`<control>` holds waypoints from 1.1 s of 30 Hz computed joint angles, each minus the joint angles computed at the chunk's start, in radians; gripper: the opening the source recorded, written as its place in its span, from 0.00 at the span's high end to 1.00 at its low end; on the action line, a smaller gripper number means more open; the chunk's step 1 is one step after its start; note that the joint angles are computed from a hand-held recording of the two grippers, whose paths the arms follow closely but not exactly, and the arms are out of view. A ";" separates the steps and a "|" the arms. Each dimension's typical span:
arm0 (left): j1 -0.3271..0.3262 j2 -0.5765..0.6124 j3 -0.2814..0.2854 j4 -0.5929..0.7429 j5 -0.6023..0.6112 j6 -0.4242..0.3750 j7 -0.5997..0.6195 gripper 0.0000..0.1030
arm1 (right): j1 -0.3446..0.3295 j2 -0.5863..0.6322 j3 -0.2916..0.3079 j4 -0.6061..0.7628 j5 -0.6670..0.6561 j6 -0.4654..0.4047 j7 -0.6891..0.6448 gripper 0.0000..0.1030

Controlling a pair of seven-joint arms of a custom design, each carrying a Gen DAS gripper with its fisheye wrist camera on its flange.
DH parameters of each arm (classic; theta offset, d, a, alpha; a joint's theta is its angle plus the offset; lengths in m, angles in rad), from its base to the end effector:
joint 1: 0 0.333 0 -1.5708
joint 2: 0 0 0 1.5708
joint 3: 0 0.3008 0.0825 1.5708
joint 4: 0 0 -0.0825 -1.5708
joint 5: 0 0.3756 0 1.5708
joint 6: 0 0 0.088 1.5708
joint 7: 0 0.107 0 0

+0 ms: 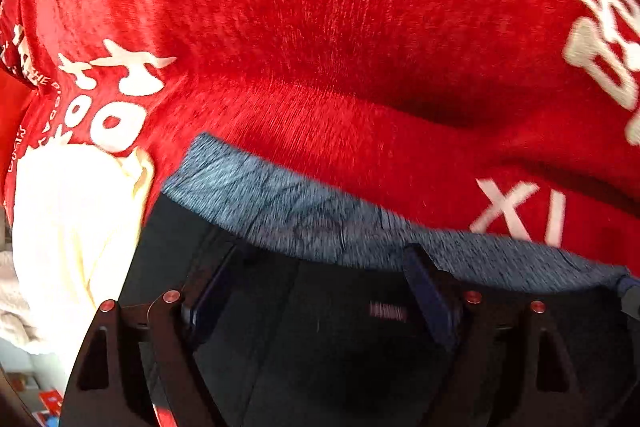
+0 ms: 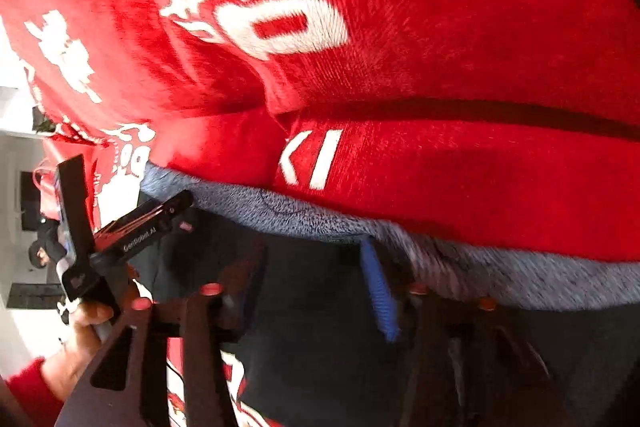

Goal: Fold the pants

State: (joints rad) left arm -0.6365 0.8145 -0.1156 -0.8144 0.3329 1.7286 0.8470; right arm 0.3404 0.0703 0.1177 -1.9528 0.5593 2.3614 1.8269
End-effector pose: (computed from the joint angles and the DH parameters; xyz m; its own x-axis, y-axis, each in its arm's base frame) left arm 0.5944 -0.4645 0.4469 -0.0089 -0.9928 -0.1192 -0.9709 0.0370 -0.2364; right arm 0.5327 0.2688 0.4677 -0.0863 -0.8453 -0.5272 -0.9813 0.1635 -0.1015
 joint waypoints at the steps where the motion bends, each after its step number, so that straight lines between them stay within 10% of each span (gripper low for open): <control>1: -0.003 -0.023 -0.004 -0.027 0.000 0.000 0.004 0.19 | 0.000 -0.034 -0.001 -0.028 -0.011 -0.005 0.006 0.36; 8: -0.056 -0.163 -0.082 -0.216 -0.013 -0.011 0.034 0.19 | 0.019 -0.322 -0.007 -0.311 -0.078 -0.024 0.132 0.36; 15: -0.151 -0.096 -0.119 -0.121 -0.052 -0.051 0.065 0.19 | 0.034 -0.563 0.025 -0.490 -0.199 -0.011 0.350 0.36; 22: -0.203 -0.076 -0.117 -0.075 -0.078 -0.036 0.086 0.19 | 0.044 -0.884 0.085 -0.667 -0.286 -0.198 0.682 0.35; 33: -0.236 -0.180 -0.181 -0.257 -0.113 0.109 0.168 0.19 | 0.266 -1.317 0.235 -0.934 -0.192 -0.364 1.203 0.36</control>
